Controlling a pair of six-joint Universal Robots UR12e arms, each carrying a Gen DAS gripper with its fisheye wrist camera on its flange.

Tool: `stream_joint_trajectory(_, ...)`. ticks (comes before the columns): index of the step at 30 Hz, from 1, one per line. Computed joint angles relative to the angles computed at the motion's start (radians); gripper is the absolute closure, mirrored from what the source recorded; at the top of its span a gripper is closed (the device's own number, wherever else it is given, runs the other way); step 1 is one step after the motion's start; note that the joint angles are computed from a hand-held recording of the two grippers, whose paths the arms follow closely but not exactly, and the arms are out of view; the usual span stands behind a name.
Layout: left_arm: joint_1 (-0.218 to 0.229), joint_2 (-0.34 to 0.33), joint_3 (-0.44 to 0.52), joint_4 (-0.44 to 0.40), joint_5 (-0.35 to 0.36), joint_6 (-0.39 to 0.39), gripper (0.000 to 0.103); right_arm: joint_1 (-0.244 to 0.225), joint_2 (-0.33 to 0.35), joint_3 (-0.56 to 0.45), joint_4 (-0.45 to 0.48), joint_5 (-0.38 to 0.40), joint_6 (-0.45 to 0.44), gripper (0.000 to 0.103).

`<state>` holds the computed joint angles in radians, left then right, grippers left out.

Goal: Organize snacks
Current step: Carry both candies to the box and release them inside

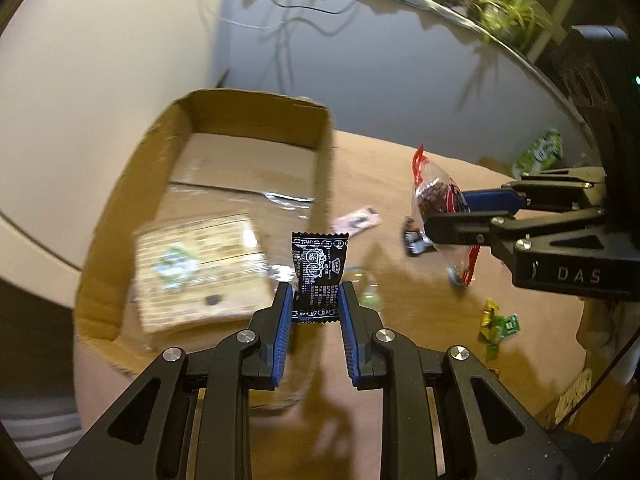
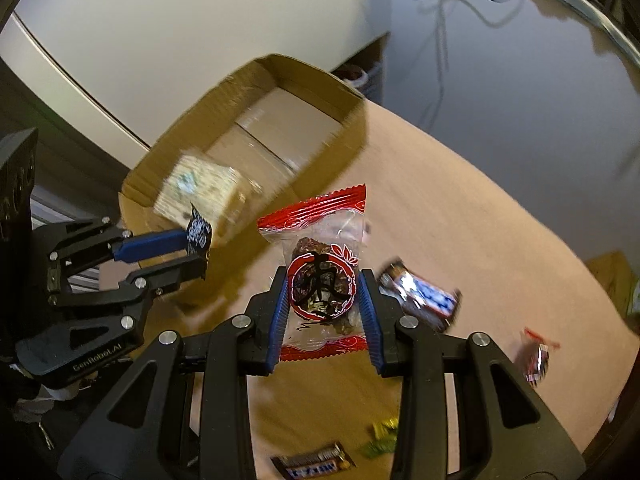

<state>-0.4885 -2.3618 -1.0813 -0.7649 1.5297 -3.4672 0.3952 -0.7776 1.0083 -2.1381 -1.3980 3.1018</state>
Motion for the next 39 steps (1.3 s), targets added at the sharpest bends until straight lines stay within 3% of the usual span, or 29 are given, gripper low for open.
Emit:
stream_joint_trajectory(15,0.032,0.048,-0.096,0.029,0.038,-0.085,0.081,0.046,0.164,-0.286,0.141,-0.009,-0.079,0.068)
stream_joint_trajectory(28,0.035,0.045,-0.099,0.034,0.039,-0.107,0.081,0.054,0.220,-0.377,0.193,-0.019,-0.091,0.067)
stream_joint_trajectory(29,0.035,0.044,-0.097,0.030,0.039,-0.108,0.078,0.054,0.220,-0.377,0.194,-0.020,-0.091,0.065)
stream_joint_trajectory(32,0.035,0.044,-0.095,0.026,0.042,-0.110,0.065,0.057,0.212,-0.359,0.163,-0.041,-0.084,0.039)
stream_joint_trajectory(33,0.035,0.045,-0.097,0.029,0.043,-0.110,0.065,0.056,0.208,-0.353,0.152,-0.043,-0.080,0.032)
stream_joint_trajectory(39,0.033,0.044,-0.094,0.031,0.043,-0.108,0.065,0.055,0.200,-0.348,0.151,-0.054,-0.067,0.022)
